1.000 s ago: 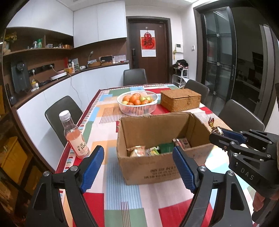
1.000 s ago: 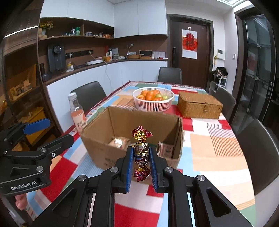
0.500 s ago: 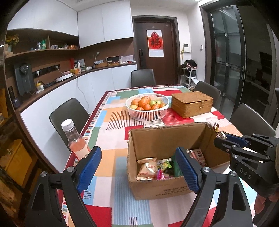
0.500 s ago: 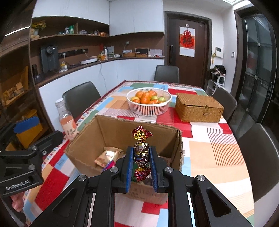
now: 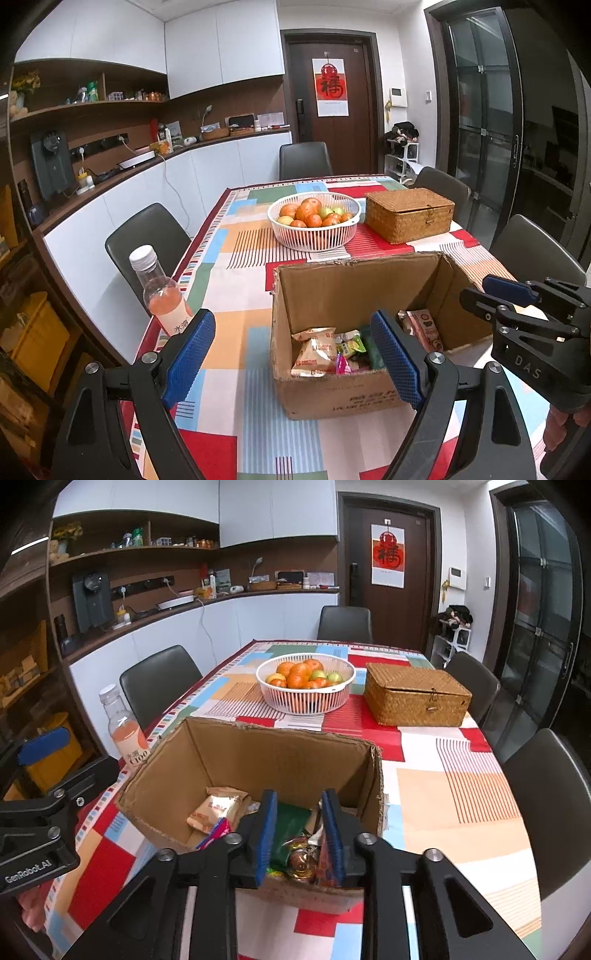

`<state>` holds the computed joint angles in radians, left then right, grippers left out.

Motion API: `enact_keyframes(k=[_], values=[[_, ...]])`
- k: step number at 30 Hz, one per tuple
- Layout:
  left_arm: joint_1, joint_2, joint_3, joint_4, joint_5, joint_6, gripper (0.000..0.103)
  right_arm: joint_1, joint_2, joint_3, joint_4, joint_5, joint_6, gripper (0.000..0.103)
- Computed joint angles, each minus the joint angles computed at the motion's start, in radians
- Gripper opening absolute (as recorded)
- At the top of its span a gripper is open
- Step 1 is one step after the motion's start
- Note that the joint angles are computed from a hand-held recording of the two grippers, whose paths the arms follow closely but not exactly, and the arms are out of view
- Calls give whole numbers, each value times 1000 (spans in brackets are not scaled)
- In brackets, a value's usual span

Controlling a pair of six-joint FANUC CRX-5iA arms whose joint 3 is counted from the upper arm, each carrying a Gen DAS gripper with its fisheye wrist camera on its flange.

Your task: Organize snacks

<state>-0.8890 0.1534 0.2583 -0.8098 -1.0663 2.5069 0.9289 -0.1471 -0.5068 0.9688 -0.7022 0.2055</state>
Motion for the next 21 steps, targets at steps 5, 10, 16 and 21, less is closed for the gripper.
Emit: enact_keyframes(k=[5,10,16,21], values=[[-53,-37,-31,-50,-23,43,90,51,-51,-45,56,-49,-50,37],[-135,-74,-61,-129,-70,102,94,124,-117,-105,113,-127,-144,54],[-234,-111,-90,-215,-137,179,102,215,-184,-151,128,-232,-220,65],[-283,-126,-103,-234,-174,201,103,297,-220,-177,134,-326,-271,73]])
